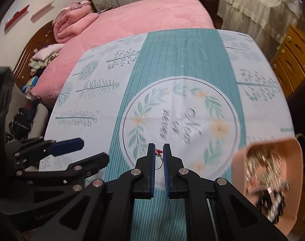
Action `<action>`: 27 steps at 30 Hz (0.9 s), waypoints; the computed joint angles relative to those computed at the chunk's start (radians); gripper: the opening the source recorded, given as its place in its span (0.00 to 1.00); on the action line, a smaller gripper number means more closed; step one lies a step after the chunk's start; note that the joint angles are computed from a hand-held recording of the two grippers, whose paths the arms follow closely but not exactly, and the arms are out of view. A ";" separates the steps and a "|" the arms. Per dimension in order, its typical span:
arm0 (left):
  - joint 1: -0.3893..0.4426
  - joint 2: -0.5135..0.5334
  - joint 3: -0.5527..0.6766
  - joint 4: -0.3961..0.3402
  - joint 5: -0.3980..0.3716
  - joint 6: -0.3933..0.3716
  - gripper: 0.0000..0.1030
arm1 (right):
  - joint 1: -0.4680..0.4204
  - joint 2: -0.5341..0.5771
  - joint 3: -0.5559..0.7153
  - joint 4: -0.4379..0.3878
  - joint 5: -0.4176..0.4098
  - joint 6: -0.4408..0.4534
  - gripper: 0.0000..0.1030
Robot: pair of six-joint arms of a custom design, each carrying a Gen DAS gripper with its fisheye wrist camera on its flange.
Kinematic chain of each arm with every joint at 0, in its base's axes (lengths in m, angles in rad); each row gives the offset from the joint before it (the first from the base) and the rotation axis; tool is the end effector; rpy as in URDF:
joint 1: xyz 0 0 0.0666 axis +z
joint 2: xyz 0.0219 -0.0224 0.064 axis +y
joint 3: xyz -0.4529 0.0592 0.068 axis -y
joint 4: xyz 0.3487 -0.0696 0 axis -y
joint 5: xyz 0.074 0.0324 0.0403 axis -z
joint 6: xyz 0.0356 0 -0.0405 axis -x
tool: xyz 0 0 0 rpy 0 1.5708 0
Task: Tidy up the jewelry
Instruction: 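Carry the red-stone ring into the peach tray and release it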
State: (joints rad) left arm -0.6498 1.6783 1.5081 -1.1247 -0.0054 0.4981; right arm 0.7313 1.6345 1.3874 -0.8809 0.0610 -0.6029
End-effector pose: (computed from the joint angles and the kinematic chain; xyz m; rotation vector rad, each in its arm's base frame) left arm 0.4071 -0.3096 0.4090 0.2186 2.8912 -0.2120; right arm 0.3764 0.3343 0.3939 -0.1570 2.7349 0.3158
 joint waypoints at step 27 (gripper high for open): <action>-0.194 0.253 0.437 -0.151 -0.010 0.035 0.54 | -0.273 -0.339 -0.246 -0.140 0.046 -0.001 0.07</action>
State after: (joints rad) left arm -0.8439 1.9318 1.9452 -1.2761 -0.0155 0.5328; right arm 0.4585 1.2951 1.1409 -1.0205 0.1065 -0.6044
